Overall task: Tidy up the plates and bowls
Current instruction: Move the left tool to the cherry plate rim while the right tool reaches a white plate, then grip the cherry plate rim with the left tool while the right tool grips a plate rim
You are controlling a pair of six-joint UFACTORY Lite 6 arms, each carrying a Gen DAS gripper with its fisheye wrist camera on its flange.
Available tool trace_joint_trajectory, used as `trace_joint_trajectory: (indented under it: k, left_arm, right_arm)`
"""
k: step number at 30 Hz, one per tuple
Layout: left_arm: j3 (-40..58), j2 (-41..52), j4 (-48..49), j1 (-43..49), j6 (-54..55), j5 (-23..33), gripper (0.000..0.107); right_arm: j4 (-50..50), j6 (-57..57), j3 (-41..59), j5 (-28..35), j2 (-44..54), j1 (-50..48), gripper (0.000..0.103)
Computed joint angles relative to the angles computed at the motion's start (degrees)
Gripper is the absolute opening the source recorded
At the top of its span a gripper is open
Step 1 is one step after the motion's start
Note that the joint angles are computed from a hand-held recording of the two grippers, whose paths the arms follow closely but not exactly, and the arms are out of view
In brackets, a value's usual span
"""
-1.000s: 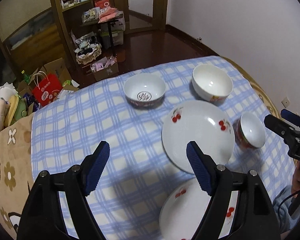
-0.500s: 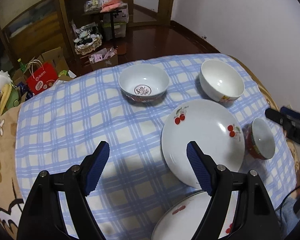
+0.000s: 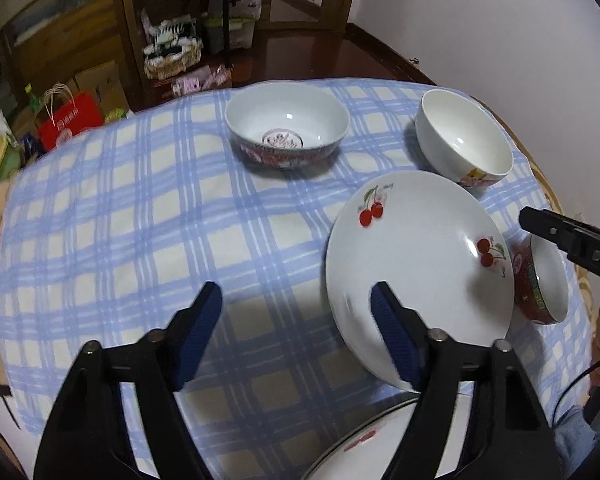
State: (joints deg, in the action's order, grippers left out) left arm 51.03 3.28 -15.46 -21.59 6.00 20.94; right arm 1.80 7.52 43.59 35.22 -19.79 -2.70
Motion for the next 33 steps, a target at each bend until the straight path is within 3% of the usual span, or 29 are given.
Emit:
trace_joint_trajectory:
  k: [5,9,13,16,19,20,22,33]
  left_arm:
    - [1.23,3.23,-7.23,0.58,6.39,1.06,0.053]
    - [1.52,5.22,-10.26,-0.22,9.93,0.99,0.045]
    - [0.33,6.01,-17.75,-0.75,16.65,-0.50,0.045]
    - [-1.54,5.44,-23.93,-0.90,22.27,-3.10,0.045]
    - [-0.79,6.93,-21.47,-1.38,20.21,-3.34,0.044]
    - [-0.26,7.60,-19.59,-1.53,19.09,-3.06,0.036]
    - [0.49,8.84,-18.89,-1.72,18.83,-2.75,0.033]
    - [2.70,11.68,-16.33,-3.24,16.62,-1.96,0.031]
  right_arm:
    - [1.38,-1.87,-0.46,-2.18,3.46,0.15,0.030]
    - [4.68,-5.54,-0.34,-2.94,5.72,-1.35,0.028]
    - [7.66,-8.84,-0.33,-3.29,6.64,-2.58,0.027]
    - [8.89,-10.30,-0.41,-3.18,7.14,-3.11,0.020]
    - [9.58,-10.82,-0.57,-3.43,7.38,-3.07,0.014]
    - [9.69,-10.99,-0.62,-3.50,7.41,-2.92,0.013]
    - [8.90,-10.17,-0.60,-3.68,7.53,-2.49,0.013]
    - [-0.22,-0.53,-0.48,-3.79,9.89,1.79,0.011]
